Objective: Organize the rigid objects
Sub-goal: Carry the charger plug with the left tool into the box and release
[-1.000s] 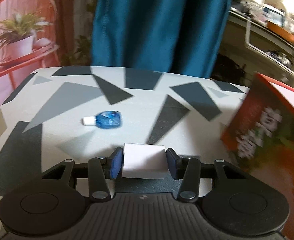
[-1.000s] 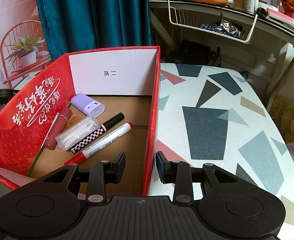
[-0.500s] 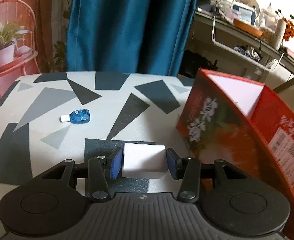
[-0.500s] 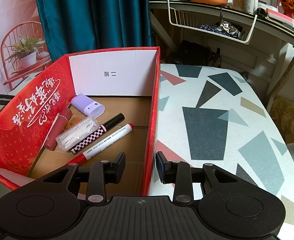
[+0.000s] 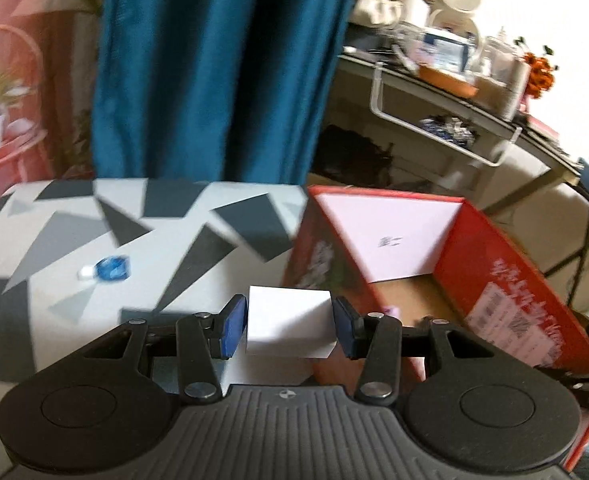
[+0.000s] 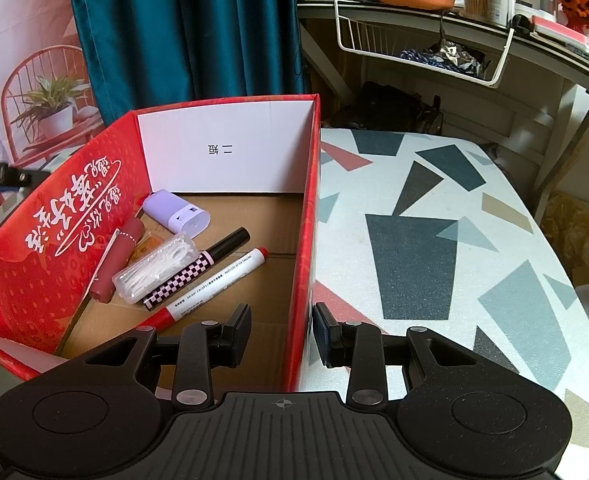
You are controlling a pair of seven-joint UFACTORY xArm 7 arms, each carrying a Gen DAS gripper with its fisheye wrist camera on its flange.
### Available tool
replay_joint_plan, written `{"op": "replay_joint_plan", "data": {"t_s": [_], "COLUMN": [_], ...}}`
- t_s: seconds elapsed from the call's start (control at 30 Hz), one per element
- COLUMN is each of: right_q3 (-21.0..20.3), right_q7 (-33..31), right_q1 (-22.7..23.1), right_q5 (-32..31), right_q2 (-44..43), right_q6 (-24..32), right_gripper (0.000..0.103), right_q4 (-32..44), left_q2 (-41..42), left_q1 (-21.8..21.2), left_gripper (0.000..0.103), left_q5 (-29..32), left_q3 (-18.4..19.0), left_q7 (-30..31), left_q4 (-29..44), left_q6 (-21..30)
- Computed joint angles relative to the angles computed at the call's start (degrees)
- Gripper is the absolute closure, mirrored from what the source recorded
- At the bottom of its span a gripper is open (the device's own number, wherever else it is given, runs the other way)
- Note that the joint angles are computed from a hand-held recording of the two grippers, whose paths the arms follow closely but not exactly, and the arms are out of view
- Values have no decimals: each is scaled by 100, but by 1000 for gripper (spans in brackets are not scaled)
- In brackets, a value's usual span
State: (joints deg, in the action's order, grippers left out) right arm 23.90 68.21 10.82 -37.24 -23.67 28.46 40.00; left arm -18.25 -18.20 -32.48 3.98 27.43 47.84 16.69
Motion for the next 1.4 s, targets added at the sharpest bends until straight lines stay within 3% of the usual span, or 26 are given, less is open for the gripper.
{"op": "replay_joint_plan", "data": {"t_s": [0.1, 0.13, 0.2, 0.23, 0.4, 0.53, 0.73, 0.87, 1.07, 1.27, 1.4], "right_q3": [-9, -13, -5, -1, -9, -12, -11, -14, -15, -15, -15], "right_q7": [-15, -19, -1, 5, -2, -10, -9, -11, -15, -14, -20], "right_q1": [7, 6, 13, 11, 14, 14, 10, 12, 13, 14, 24], "right_q5": [5, 5, -1, -5, -1, 4, 1, 3, 4, 5, 13], "right_q2": [11, 21, -5, -4, -6, -2, 5, 1, 3, 5, 4], "right_q6": [12, 13, 10, 9, 7, 8, 9, 5, 8, 11, 19], "right_gripper": [71, 71, 71, 71, 71, 71, 71, 71, 71, 71, 71], "right_q4": [13, 23, -5, -2, -6, -2, 6, 0, 3, 6, 4], "left_q2": [102, 138, 163, 158, 125, 220, 762, 916, 1227, 1407, 1493], "left_q1": [336, 278, -332, -431, -741, -914, -656, -348, 84, 295, 369], "left_gripper": [53, 54, 55, 55, 55, 55, 55, 55, 55, 55, 54], "left_q5": [743, 754, 77, -144, -773, -1219, -1095, -774, -563, -439, -518], "left_q3": [-458, -431, 105, 169, 182, 171, -88, -415, -725, -858, -899], "left_q7": [-438, -356, 285, 472, 1180, 2044, 2431, 2447, 2581, 2855, 2840], "left_q4": [137, 178, 336, 379, 533, 749, 1274, 1204, 1509, 1719, 1803], "left_q6": [-166, -228, -127, -115, 126, 1037, 2622, 2512, 2797, 3202, 3198]}}
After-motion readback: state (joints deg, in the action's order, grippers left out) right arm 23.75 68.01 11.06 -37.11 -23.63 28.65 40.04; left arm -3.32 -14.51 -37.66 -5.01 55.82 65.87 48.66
